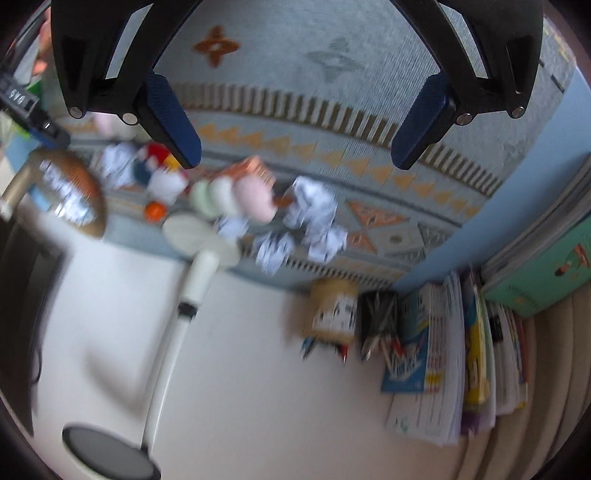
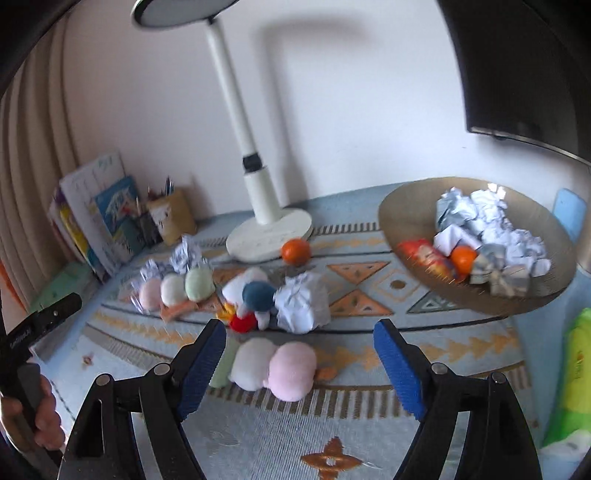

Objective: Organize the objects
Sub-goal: 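Withdraw both empty grippers from the bowl back over the rug, then grasp a plush dango skewer toy with each gripper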

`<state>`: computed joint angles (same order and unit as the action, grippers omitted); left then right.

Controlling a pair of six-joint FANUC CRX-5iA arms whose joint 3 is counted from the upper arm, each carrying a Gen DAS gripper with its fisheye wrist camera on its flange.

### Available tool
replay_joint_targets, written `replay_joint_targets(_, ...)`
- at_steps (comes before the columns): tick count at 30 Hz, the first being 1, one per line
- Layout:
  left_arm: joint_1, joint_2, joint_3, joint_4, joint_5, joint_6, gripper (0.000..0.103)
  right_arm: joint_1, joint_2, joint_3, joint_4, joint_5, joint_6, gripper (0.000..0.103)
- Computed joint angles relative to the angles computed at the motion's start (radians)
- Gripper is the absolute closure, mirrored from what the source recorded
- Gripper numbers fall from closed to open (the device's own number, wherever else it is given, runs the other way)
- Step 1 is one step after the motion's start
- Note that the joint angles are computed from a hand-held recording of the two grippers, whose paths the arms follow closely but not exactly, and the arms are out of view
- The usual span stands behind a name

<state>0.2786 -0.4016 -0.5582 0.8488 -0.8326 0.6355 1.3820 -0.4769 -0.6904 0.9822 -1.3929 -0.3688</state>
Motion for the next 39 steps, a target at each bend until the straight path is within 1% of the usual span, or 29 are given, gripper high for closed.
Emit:
replay_joint_targets(4, -0.019, 0.026, -0.028, -0.001, 0.017, -0.017, 0.001, -0.039, 0.010, -0.028, -0.014, 0.060, 0.019, 0.022)
replay_joint_targets(5, -0.024, 0.032, -0.025, -0.030, 0.013, 0.007, 0.001, -0.044, 0.011, -0.032, -0.017, 0.063, 0.018, 0.022)
replay_joint_targets(6, -0.027, 0.040, -0.001, -0.091, -0.004, 0.048, 0.001, -0.048, 0.012, -0.033, -0.028, 0.062, 0.016, 0.022)
replay_joint_targets(7, -0.035, 0.039, 0.004, -0.100, -0.006, 0.036, 0.001, -0.058, 0.013, -0.030, -0.041, 0.067, 0.018, 0.022)
replay_joint_targets(8, -0.040, 0.025, -0.019, -0.065, 0.012, -0.009, 0.001, -0.065, 0.008, -0.035, -0.038, 0.078, 0.015, 0.022)
replay_joint_targets(10, -0.049, 0.013, -0.024, -0.081, 0.024, -0.018, 0.001, -0.072, 0.004, -0.038, -0.036, 0.092, 0.023, 0.022)
replay_joint_targets(13, -0.051, 0.018, -0.020, -0.043, -0.024, -0.118, 0.001, -0.084, -0.001, -0.033, -0.057, 0.124, 0.058, 0.022)
replay_joint_targets(14, -0.049, 0.028, -0.010, -0.028, -0.057, -0.179, 0.001, -0.094, -0.015, -0.037, -0.066, 0.165, 0.088, 0.022)
replay_joint_targets(16, -0.069, 0.044, 0.034, -0.049, -0.063, -0.273, 0.001, -0.131, -0.041, -0.034, -0.115, 0.264, 0.185, 0.022)
replay_joint_targets(18, -0.095, 0.063, 0.072, -0.054, -0.045, -0.349, 0.001, -0.163, -0.027, 0.005, -0.187, 0.293, 0.307, 0.022)
replay_joint_targets(19, -0.110, 0.083, 0.100, -0.053, -0.037, -0.385, 0.001, -0.186, -0.026, 0.023, -0.230, 0.326, 0.381, 0.022)
replay_joint_targets(20, -0.126, 0.120, 0.144, -0.057, -0.051, -0.418, 0.001, -0.212, -0.025, 0.041, -0.276, 0.364, 0.458, 0.022)
replay_joint_targets(21, -0.137, 0.159, 0.190, -0.070, -0.076, -0.430, 0.001, -0.236, -0.019, 0.063, -0.321, 0.390, 0.537, 0.022)
replay_joint_targets(22, -0.153, 0.219, 0.265, -0.109, -0.125, -0.421, 0.001, -0.254, -0.005, 0.087, -0.358, 0.398, 0.614, 0.022)
replay_joint_targets(24, -0.184, 0.303, 0.374, -0.191, -0.182, -0.374, 0.001, -0.284, 0.027, 0.130, -0.411, 0.401, 0.756, 0.022)
replay_joint_targets(25, -0.206, 0.361, 0.446, -0.247, -0.225, -0.343, 0.001, -0.296, 0.043, 0.146, -0.427, 0.401, 0.811, 0.021)
replay_joint_targets(26, -0.215, 0.394, 0.480, -0.268, -0.253, -0.339, 0.001, -0.324, 0.062, 0.168, -0.474, 0.408, 0.896, 0.021)
replay_joint_targets(27, -0.220, 0.426, 0.512, -0.278, -0.288, -0.339, 0.005, -0.342, 0.068, 0.180, -0.516, 0.416, 0.950, 0.021)
replay_joint_targets(28, -0.228, 0.470, 0.560, -0.305, -0.328, -0.313, 0.010, -0.367, 0.078, 0.192, -0.564, 0.426, 1.009, 0.021)
replay_joint_targets(29, -0.237, 0.513, 0.612, -0.347, -0.367, -0.261, 0.024, -0.377, 0.081, 0.187, -0.559, 0.429, 1.015, 0.021)
replay_joint_targets(30, -0.240, 0.539, 0.643, -0.365, -0.398, -0.234, 0.034, -0.388, 0.077, 0.180, -0.563, 0.440, 1.019, 0.021)
replay_joint_targets(31, -0.239, 0.554, 0.659, -0.367, -0.424, -0.223, 0.039, -0.412, 0.070, 0.180, -0.605, 0.462, 1.045, 0.021)
replay_joint_targets(32, -0.239, 0.548, 0.652, -0.368, -0.421, -0.226, 0.039, -0.432, 0.062, 0.178, -0.639, 0.480, 1.060, 0.021)
replay_joint_targets(33, -0.236, 0.532, 0.632, -0.360, -0.409, -0.244, 0.041, -0.439, 0.058, 0.175, -0.650, 0.482, 1.063, 0.021)
replay_joint_targets(34, -0.232, 0.521, 0.618, -0.351, -0.415, -0.264, 0.041, -0.437, 0.059, 0.172, -0.645, 0.476, 1.058, 0.021)
replay_joint_targets(36, -0.228, 0.501, 0.601, -0.351, -0.438, -0.285, 0.041, -0.429, 0.059, 0.170, -0.643, 0.463, 1.058, 0.021)
replay_joint_targets(38, -0.235, 0.467, 0.570, -0.371, -0.417, -0.303, 0.041, -0.415, 0.053, 0.180, -0.687, 0.465, 1.093, 0.021)
replay_joint_targets(39, -0.239, 0.457, 0.563, -0.384, -0.407, -0.305, 0.041, -0.392, 0.050, 0.177, -0.671, 0.458, 1.089, 0.021)
